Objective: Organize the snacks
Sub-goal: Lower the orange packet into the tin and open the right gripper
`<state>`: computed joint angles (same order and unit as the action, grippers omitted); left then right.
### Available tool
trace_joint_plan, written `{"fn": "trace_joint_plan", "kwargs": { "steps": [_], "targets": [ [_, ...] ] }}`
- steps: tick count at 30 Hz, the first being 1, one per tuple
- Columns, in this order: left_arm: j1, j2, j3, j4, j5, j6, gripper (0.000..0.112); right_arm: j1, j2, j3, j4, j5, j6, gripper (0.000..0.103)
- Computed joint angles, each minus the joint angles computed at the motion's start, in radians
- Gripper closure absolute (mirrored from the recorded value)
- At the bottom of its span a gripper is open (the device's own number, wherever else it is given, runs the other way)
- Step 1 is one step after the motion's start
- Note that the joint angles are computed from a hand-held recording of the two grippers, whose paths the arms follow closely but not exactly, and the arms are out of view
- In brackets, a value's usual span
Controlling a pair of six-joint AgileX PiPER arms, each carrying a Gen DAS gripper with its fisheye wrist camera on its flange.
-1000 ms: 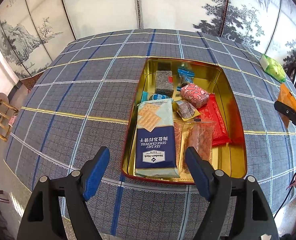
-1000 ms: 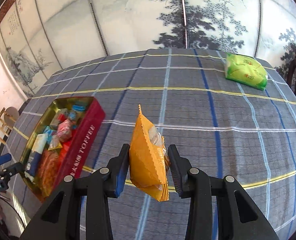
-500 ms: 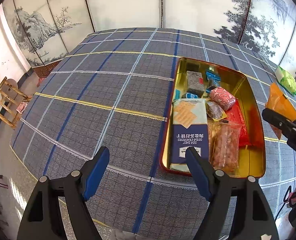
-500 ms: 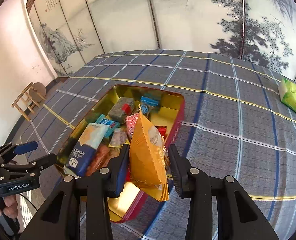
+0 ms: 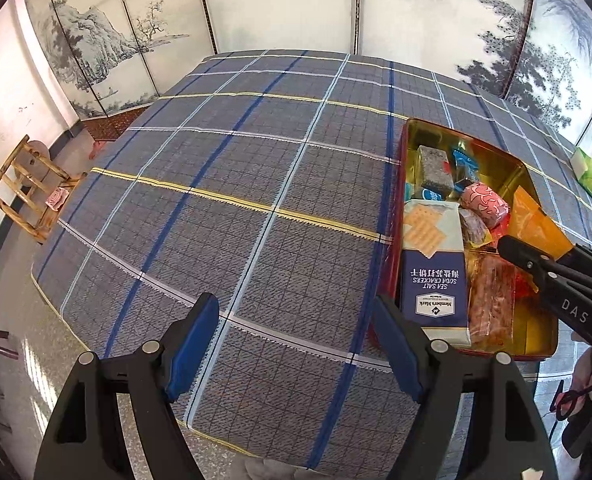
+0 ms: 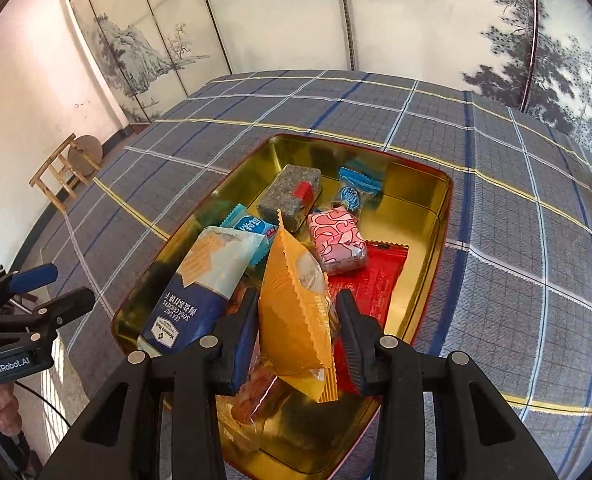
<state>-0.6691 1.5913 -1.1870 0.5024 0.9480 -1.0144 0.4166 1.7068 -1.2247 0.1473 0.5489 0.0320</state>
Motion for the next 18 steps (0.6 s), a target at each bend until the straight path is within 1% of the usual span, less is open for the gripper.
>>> {"fn": "trace_joint_plan", "kwargs": {
  "steps": [3, 8, 15, 18],
  "targets": [
    [0.001, -0.004, 0.006, 0.004, 0.0, -0.001, 0.036, 0.011, 0.031, -0.024, -0.021, 0.001, 0.03, 0.063],
    [0.004, -0.003, 0.013, 0.002, -0.005, 0.006, 0.036, 0.035, 0.058, -0.044, -0.106, -0.008, 0.113, 0.063],
    [-0.007, 0.0, 0.016, 0.009, -0.002, 0.007, 0.036, 0.044, 0.092, -0.062, -0.133, -0.005, 0.145, 0.063],
    [-0.011, 0.004, 0.014, 0.005, -0.001, 0.012, 0.036, 0.059, 0.095, -0.061, -0.179, -0.009, 0.18, 0.063]
  ]
}}
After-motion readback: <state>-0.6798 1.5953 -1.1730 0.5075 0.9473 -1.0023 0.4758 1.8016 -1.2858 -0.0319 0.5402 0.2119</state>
